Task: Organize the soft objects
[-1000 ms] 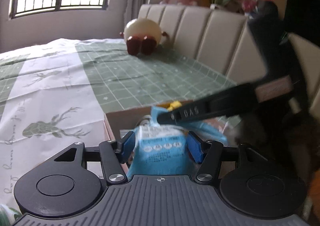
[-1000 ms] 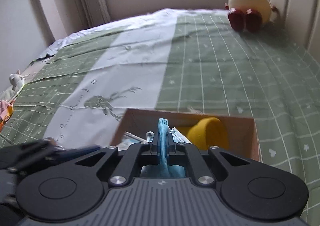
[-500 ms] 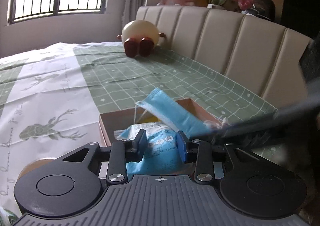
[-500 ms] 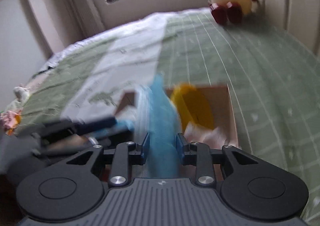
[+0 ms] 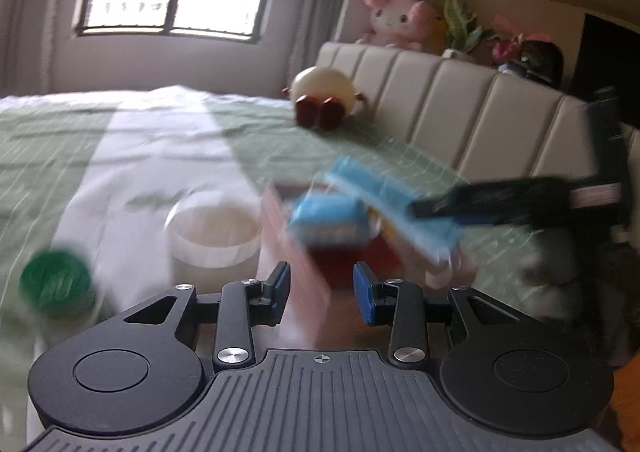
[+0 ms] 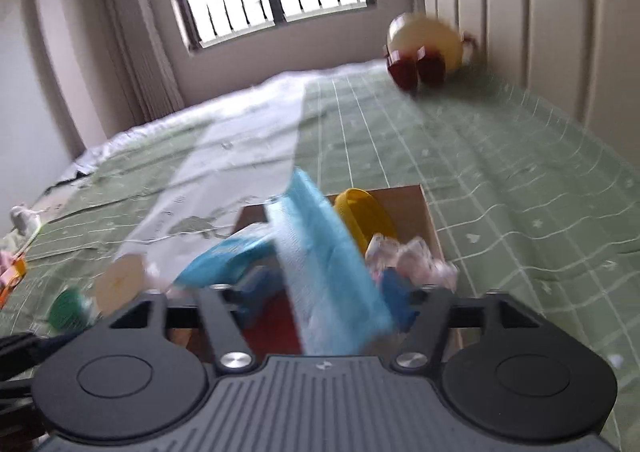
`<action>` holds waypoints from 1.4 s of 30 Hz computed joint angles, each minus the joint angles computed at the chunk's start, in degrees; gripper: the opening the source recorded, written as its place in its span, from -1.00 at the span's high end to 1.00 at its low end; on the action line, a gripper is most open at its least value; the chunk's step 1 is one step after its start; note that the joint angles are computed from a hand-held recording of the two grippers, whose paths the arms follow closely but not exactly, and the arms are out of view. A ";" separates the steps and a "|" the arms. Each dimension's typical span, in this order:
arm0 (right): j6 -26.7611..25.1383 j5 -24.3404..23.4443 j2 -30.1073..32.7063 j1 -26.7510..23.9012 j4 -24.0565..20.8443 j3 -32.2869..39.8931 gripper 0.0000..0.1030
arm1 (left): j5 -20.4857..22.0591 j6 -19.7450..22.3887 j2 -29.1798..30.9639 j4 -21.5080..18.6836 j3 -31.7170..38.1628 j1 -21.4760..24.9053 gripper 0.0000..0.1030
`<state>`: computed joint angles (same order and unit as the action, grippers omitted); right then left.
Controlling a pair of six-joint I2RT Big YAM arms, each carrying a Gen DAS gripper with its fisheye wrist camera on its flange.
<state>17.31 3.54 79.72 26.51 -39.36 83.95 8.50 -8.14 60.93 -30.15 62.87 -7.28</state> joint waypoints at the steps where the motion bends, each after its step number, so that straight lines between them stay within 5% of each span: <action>1: -0.10 1.56 -2.67 1.10 1.13 -3.14 -0.38 | -1.97 -0.52 -1.65 -0.67 -1.86 -1.01 0.26; 8: 4.03 10.62 -15.51 11.54 6.32 -22.13 -0.51 | -13.22 -2.47 -11.47 -1.97 -13.94 -7.67 0.26; 10: 5.37 11.72 -15.30 14.22 6.44 -24.37 -0.51 | -13.77 -2.77 -11.52 -4.21 -15.02 -8.31 0.25; 16: 4.05 23.11 -15.59 20.01 12.98 -29.90 -0.55 | -15.56 -1.31 -13.93 0.61 -19.09 -9.08 0.27; 23: 3.69 17.94 -16.64 16.46 15.11 -31.50 -0.62 | -19.35 -1.78 -13.82 1.19 -19.33 -11.48 0.27; 30: 1.56 18.42 -16.53 17.01 17.77 -32.67 -0.72 | -23.16 -1.86 -13.41 0.75 -19.08 -13.58 0.27; 42: 3.03 20.95 -16.41 17.54 18.62 -33.01 -0.72 | -22.90 -2.29 -13.76 1.46 -19.59 -13.34 0.27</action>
<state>20.34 24.48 63.31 44.05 -20.74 50.94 -14.39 -10.43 47.17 -28.68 43.28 -20.62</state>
